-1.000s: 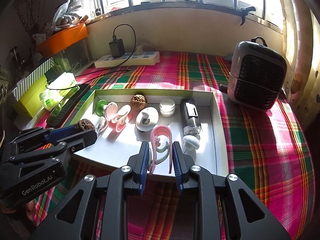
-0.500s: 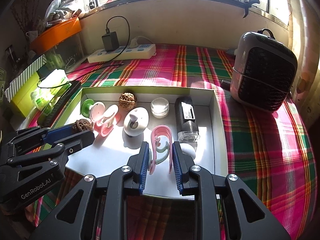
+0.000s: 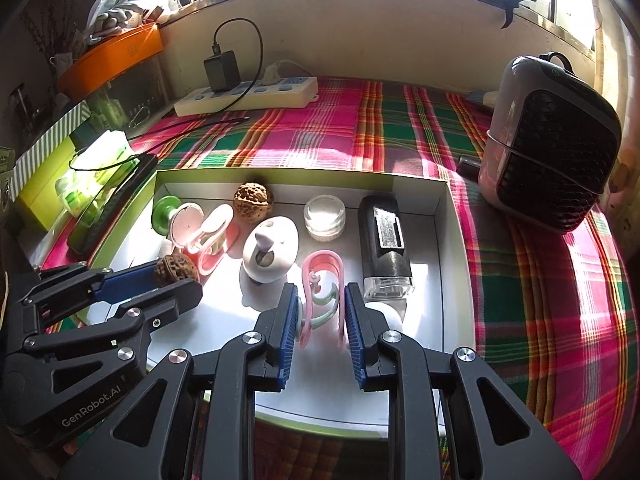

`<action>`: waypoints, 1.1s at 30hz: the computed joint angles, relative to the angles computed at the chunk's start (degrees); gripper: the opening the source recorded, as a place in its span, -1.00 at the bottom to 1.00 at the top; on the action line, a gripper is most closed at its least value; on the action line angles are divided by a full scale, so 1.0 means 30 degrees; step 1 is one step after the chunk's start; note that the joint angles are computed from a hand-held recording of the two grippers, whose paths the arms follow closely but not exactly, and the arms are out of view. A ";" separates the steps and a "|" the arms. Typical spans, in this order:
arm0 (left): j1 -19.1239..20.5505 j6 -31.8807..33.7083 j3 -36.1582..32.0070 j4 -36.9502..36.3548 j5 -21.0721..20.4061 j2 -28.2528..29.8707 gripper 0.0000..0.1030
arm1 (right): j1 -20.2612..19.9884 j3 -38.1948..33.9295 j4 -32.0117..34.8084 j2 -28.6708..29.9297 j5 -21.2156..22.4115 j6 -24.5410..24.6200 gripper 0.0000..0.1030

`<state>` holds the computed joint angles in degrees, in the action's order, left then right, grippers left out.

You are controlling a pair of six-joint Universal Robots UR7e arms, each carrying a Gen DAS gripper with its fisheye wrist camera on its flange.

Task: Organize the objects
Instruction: 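Lower the walnut in the left gripper and pink loop in the right gripper onto the box floor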

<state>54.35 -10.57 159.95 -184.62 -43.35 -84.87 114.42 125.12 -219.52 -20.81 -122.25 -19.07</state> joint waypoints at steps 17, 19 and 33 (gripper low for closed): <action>0.0126 0.0072 -0.0117 -0.0205 0.0060 0.0428 -0.49 | -0.0104 -0.0174 0.0449 0.0116 0.0097 0.0113 -0.52; 0.0114 0.0016 -0.0109 -0.0147 0.0054 0.0412 -0.49 | -0.0129 -0.0146 0.0445 0.0079 0.0086 0.0141 -0.52; 0.0092 -0.0009 -0.0165 -0.0186 0.0158 0.0596 -0.49 | -0.0111 -0.0175 0.0335 0.0154 -0.0118 0.0170 -0.52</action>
<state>54.62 -10.60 159.45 -185.18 -42.87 -83.08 114.09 124.59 -218.52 -20.35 -122.60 -18.56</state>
